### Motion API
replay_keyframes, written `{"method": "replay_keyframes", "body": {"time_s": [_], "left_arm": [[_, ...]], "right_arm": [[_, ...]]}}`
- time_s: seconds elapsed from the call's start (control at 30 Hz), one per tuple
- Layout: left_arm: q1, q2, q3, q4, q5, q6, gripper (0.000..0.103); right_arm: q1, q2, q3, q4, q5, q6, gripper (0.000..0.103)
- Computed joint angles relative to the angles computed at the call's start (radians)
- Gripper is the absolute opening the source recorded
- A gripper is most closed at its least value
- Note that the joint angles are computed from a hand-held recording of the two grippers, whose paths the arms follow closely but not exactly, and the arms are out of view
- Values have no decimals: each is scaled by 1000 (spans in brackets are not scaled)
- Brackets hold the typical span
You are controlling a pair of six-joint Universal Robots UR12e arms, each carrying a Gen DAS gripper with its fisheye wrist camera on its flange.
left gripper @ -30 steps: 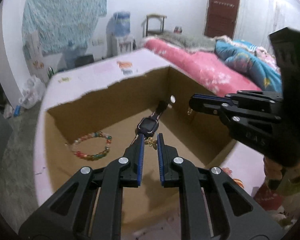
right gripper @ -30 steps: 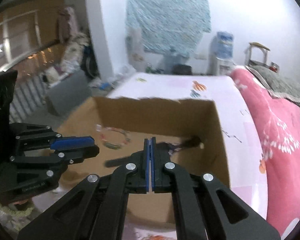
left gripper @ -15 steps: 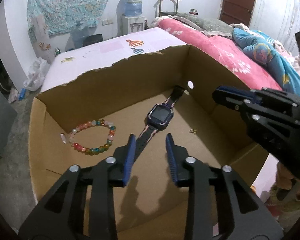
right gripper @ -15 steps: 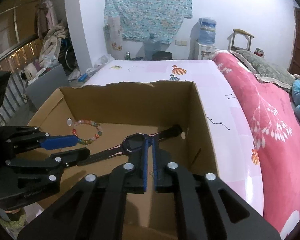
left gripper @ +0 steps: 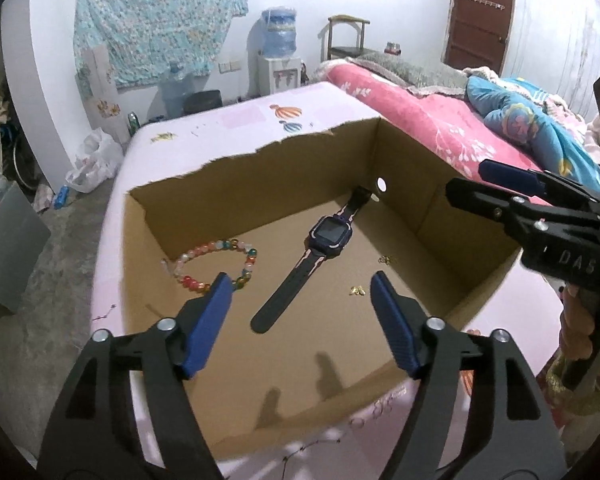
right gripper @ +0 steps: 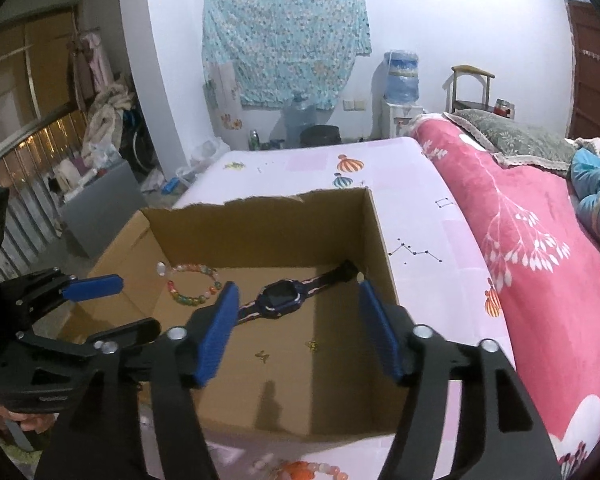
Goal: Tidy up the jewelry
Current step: 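Move both grippers back over the gold rings on the table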
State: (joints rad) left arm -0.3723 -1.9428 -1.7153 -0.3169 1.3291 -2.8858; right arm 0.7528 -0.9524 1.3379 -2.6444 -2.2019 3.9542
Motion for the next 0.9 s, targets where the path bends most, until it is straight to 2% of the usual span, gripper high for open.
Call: {"method": "replay_keyframes", "body": {"time_s": [0.2, 0.27, 0.5, 0.67, 0.9], "left_arm": [[29, 63, -77, 61, -20, -14, 80], [41, 85, -107, 86, -27, -15, 84], [67, 148, -197, 112, -8, 15, 85], [74, 171, -252, 120, -25, 44, 85], [51, 155, -293, 147, -58, 94, 85]], "right_arm": [[13, -42, 69, -88, 0, -1, 66], [19, -55, 85, -87, -3, 1, 66], [52, -80, 121, -64, 5, 15, 66], [72, -77, 133, -47, 56, 23, 66], [79, -49, 126, -31, 187, 69, 66]]}}
